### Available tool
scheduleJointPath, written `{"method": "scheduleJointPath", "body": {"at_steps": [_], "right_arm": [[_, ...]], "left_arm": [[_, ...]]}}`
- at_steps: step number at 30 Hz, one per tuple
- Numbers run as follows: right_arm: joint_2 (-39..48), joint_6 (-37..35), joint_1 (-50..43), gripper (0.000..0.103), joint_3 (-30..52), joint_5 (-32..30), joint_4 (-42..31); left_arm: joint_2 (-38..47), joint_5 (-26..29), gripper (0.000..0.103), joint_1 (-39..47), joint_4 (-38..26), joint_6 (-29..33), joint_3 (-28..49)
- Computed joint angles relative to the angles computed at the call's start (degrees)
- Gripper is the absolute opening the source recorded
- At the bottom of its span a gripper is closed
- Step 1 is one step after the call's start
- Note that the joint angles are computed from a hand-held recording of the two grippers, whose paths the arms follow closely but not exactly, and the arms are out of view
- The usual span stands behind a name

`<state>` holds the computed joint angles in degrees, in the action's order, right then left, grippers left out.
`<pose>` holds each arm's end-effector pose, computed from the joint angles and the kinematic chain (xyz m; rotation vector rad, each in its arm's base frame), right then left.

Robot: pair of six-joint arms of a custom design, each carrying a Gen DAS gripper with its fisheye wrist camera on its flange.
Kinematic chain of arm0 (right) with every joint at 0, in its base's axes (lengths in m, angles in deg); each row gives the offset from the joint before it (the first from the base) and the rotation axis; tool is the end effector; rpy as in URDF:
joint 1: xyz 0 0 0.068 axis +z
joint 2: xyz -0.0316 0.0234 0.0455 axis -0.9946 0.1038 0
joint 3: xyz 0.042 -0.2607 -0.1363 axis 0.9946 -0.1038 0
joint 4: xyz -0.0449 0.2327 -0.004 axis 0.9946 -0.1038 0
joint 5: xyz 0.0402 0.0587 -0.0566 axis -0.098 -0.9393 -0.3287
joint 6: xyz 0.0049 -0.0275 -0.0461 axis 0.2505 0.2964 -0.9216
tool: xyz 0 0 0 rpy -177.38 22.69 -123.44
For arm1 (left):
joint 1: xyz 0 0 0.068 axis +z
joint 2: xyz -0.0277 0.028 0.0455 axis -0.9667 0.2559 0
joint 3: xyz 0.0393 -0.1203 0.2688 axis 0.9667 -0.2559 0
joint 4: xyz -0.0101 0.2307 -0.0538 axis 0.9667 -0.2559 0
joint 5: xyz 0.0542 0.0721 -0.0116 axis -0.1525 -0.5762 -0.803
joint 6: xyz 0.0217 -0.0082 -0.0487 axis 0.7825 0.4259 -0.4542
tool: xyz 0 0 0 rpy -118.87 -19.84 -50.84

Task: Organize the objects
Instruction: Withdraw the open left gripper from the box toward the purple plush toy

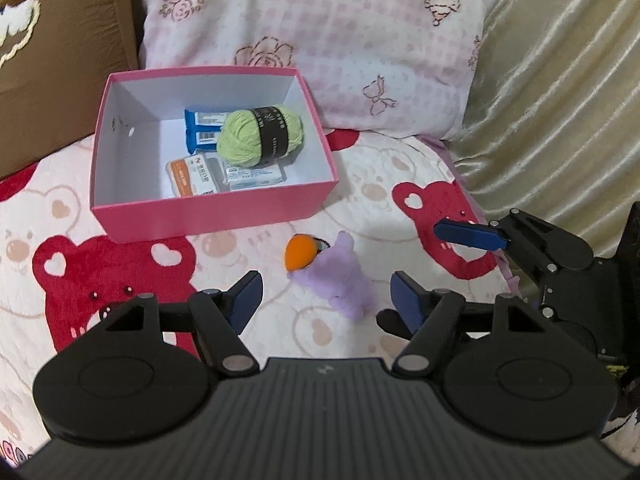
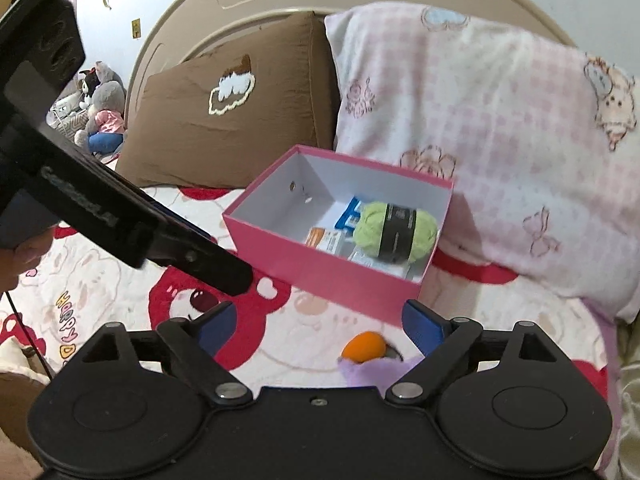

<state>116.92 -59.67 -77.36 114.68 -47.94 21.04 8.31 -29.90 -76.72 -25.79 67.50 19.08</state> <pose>0.2993 0.0557 0.3085 -1.0381 2.0824 0.5292 0.2477 -0.0132 0.2977 -0.3041 2.4709 -0.3801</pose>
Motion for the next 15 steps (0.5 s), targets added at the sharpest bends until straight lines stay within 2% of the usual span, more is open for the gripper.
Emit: {"method": "scheduleJointPath", "body": {"at_steps": [2, 8, 12, 15], "right_arm": [[0.47, -2.47, -0.58, 0.092, -2.46, -1.79, 2.67], [1.18, -4.49, -0.19, 0.092, -8.96, -1.23, 10.87], [2.81, -3.00, 0.58, 0.092, -14.01, -0.24, 21.01], [6.01, -1.83, 0.76, 0.092, -12.62, 0.10, 20.68]], "left_arm": [[-0.38, -0.23, 0.071, 0.52, 2.47, -0.61, -2.25], [0.43, 2.24, 0.071, 1.36, 8.32, -4.41, -7.35], [2.17, 2.56, 0.072, 0.40, 13.52, -6.09, -10.97], [3.51, -0.88, 0.073, -1.73, 18.54, -5.93, -14.23]]}}
